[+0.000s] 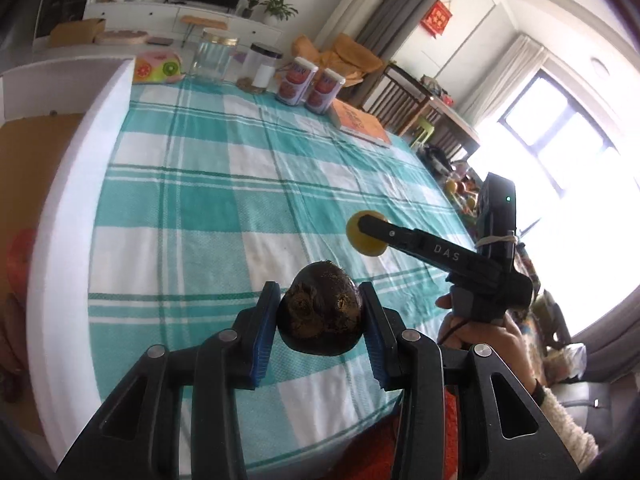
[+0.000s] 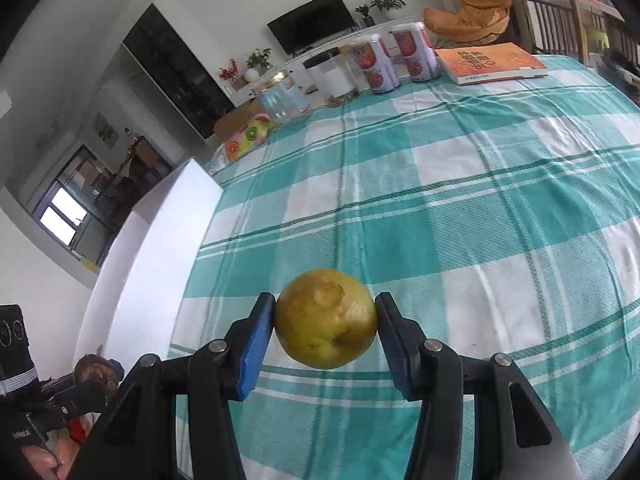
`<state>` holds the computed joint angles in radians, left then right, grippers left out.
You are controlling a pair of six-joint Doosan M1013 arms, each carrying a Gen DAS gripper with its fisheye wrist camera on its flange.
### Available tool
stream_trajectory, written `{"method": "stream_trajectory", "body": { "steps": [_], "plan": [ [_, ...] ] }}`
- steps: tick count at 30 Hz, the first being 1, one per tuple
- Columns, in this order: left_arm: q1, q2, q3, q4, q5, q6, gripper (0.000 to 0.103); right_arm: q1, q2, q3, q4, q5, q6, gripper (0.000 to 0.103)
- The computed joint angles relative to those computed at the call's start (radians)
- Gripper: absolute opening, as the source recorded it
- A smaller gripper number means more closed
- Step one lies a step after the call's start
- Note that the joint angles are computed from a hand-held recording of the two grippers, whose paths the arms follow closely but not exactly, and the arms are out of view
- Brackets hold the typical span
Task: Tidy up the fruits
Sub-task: 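Carry mangosteen and pear over the box and open both tools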
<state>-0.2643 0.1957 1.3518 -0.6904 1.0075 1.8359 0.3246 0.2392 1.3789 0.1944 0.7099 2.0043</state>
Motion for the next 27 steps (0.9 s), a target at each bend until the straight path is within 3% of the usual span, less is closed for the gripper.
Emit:
{"method": "stream_trajectory", "body": {
  "steps": [4,8,13,18,19,21,23,25,27],
  "plan": [
    [0.08,-0.03,-0.03,0.065,-0.026,-0.064,0.041,0.075,0.085,-0.192,0.212,0.087,-0.262,0.052],
    [0.133,0.009,-0.086,0.305,-0.027,-0.219,0.041,0.157,0.216,-0.423,0.305,0.286,-0.422,0.052],
    [0.162,0.114,-0.159,0.483,0.091,-0.3,0.041,0.257,0.359,-0.647,0.21,0.538,-0.484,0.052],
    [0.147,0.157,-0.17,0.566,0.145,-0.296,0.042,0.308,0.431,-0.731,0.106,0.656,-0.491,0.052],
    [0.144,0.16,-0.168,0.579,0.148,-0.301,0.043,0.311,0.435,-0.731,0.1,0.661,-0.491,0.053],
    [0.141,0.149,-0.152,0.599,0.121,-0.314,0.051,0.306,0.423,-0.706,0.113,0.641,-0.483,0.065],
    [0.14,0.121,-0.121,0.634,0.061,-0.335,0.078,0.301,0.399,-0.675,0.114,0.592,-0.46,0.07],
    [0.128,0.08,-0.081,0.724,-0.007,-0.389,0.082,0.297,0.38,-0.662,0.088,0.561,-0.436,0.074],
    [0.111,0.04,-0.044,0.839,-0.065,-0.45,0.083,0.301,0.366,-0.66,0.025,0.538,-0.407,0.086]
  ]
}}
